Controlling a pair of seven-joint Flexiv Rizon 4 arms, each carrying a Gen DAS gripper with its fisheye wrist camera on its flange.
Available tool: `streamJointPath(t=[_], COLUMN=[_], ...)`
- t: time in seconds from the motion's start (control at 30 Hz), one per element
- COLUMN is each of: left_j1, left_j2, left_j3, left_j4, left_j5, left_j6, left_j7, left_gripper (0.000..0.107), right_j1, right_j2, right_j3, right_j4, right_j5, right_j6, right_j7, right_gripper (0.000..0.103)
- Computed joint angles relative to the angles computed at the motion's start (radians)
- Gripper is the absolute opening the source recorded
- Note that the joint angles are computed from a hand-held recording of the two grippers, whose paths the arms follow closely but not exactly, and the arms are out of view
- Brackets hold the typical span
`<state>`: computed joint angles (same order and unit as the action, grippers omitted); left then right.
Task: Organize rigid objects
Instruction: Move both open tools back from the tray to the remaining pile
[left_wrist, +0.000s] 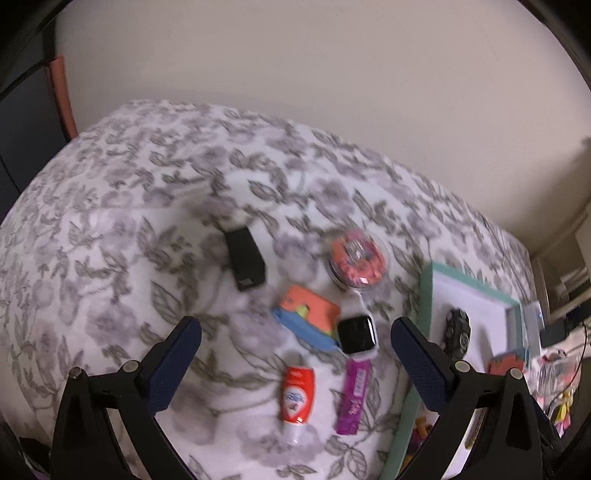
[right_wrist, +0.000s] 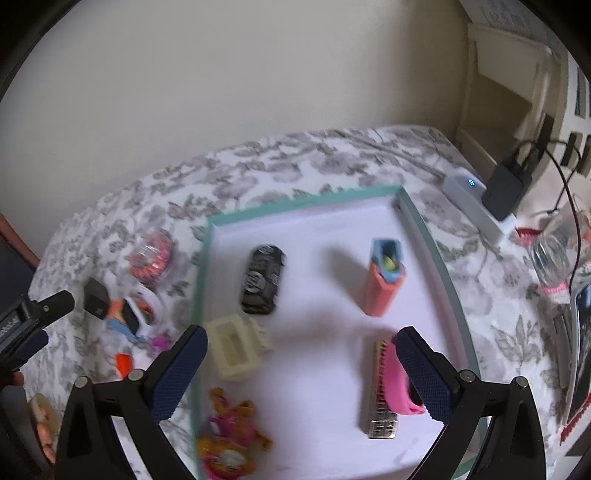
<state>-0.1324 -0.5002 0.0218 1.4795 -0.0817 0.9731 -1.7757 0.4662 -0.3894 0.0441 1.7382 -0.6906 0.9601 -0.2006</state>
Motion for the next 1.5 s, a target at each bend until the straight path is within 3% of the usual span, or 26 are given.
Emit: streamJointPath(t=[0.1,0.33,0.53,0.63,0.9,1.17,1.5], left_j1=[0.008,0.022,0.011,0.019,0.044,0.054,0.053], left_j2=[0.01,0.025,-0.021,-0.03,-0.062,-0.06,-0.079], left_j3=[0.007,0.026,0.044,0.029,0.007,-0.005,-0.02], left_j4=[0.006,0.003,-0.138,-0.152,-0.155,-0.12,-0.123], left_j5=[-0.001,0.007,0.072,0.067,0.013,-0.022,-0.043], left_j6=[0.018,0.037,-0.142,-0.161,-0.249,-0.296,-0.358], left_j7=[-0.007,-0.034,-0.045,-0.038,-0.013,-0.004,0.021], left_gripper=[0.102,0.102,0.102,0.102,0.102,0.102,0.102], right_j1=[0.006,0.035,0.05,0.049,0.068,0.086,0.091], right_j2=[-0.005,-0.029,-0.088,-0.13,-0.219,-0.269,-0.317], right_j3=[-0.003,0.001,0.003,0.018,0.05,0.067,0.079], right_j4=[-0.015,-0.106,-0.214,-0.268,-0.369,-0.42,-0.469], right_j5=[-0.018,-0.024,0.03,0.095,0.236,0.327,0.403], right_j6=[0.047,0.034,0.01,0.013,-0.063,-0.151,-0.217], right_j7=[0.009,-0.05,-0.118,-0.178,-0.357,-0.455,-0.539], right_gripper=[0.103,0.103,0.103,0.102,0.088,0.08,0.06])
